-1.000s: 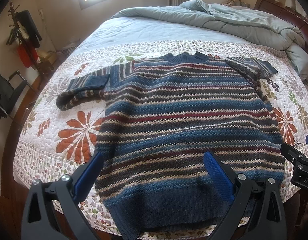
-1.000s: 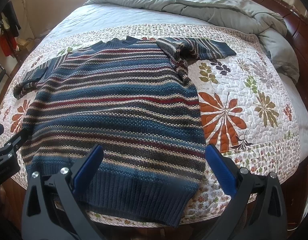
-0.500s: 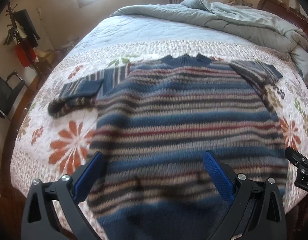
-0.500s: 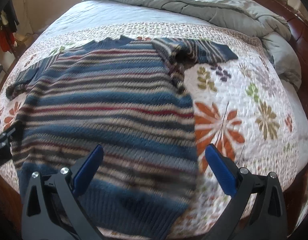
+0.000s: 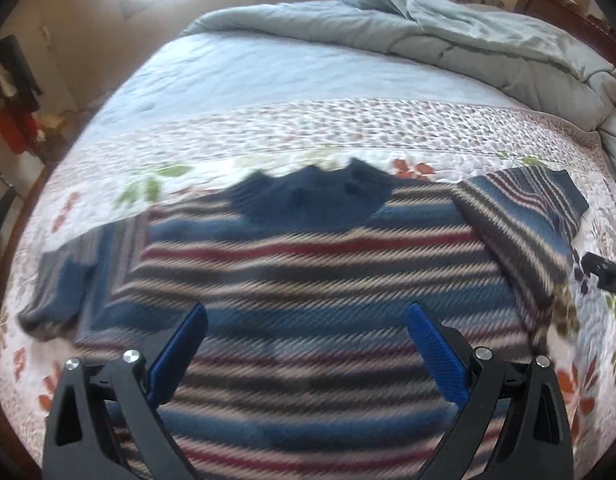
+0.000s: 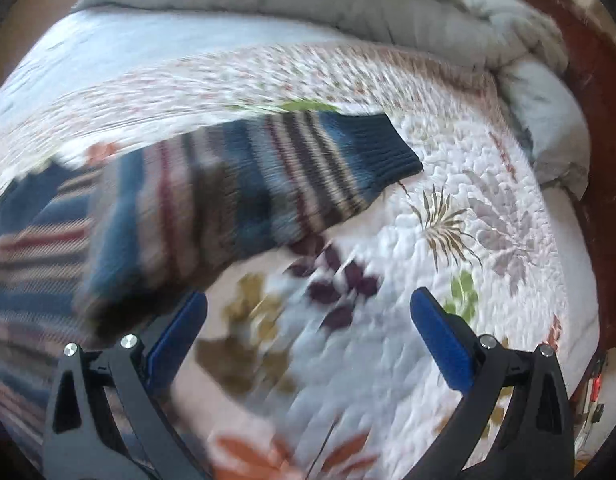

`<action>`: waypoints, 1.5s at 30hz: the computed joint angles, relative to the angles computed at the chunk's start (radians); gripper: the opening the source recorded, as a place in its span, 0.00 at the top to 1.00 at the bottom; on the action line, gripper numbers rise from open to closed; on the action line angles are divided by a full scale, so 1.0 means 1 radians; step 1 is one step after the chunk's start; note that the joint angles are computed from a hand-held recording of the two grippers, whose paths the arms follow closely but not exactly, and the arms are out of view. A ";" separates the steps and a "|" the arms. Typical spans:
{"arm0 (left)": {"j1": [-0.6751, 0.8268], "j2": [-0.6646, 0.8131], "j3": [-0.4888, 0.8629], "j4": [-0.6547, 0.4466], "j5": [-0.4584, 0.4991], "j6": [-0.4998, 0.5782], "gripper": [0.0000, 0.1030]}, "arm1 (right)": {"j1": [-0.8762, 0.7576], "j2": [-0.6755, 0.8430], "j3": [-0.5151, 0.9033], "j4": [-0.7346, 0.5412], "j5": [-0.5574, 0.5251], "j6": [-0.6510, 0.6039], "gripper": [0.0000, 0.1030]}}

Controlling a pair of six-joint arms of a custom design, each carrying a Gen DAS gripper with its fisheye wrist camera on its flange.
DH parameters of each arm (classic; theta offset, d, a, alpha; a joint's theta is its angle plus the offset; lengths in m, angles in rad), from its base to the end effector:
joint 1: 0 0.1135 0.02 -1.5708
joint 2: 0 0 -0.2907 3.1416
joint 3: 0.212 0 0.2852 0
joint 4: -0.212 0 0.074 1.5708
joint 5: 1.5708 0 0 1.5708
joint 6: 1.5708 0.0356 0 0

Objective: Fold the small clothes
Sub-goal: 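Grasp the sweater sleeve cuff with the right gripper, then fold the sleeve across the sweater body with the right gripper while the left gripper grasps the other cuff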

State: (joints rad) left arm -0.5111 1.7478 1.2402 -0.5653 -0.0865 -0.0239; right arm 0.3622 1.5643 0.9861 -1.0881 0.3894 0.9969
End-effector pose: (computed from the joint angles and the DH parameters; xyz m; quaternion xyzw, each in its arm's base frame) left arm 0.3472 -0.1912 0.2204 0.2232 0.9422 -0.0247 0.2485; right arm 0.2612 0.0845 0.1956 0.2970 0.9339 -0.1798 0.0850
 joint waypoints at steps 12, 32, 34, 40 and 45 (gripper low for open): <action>-0.117 0.283 0.269 -0.033 -0.033 -0.104 0.03 | -0.464 0.117 -0.082 0.281 -0.104 -0.341 0.02; -0.051 0.245 0.232 -0.030 -0.046 -0.054 0.03 | -0.478 0.177 0.082 0.348 -0.153 -0.425 0.88; -0.021 0.205 0.194 -0.010 -0.064 -0.029 0.03 | -0.442 0.126 0.090 0.374 -0.157 -0.417 0.88; 0.093 0.109 0.107 0.011 -0.069 0.037 0.03 | -0.235 0.032 0.137 0.440 -0.216 -0.453 0.88; 0.185 0.070 0.079 0.008 -0.074 0.066 0.03 | -0.012 0.180 0.273 0.485 -0.299 -0.412 0.88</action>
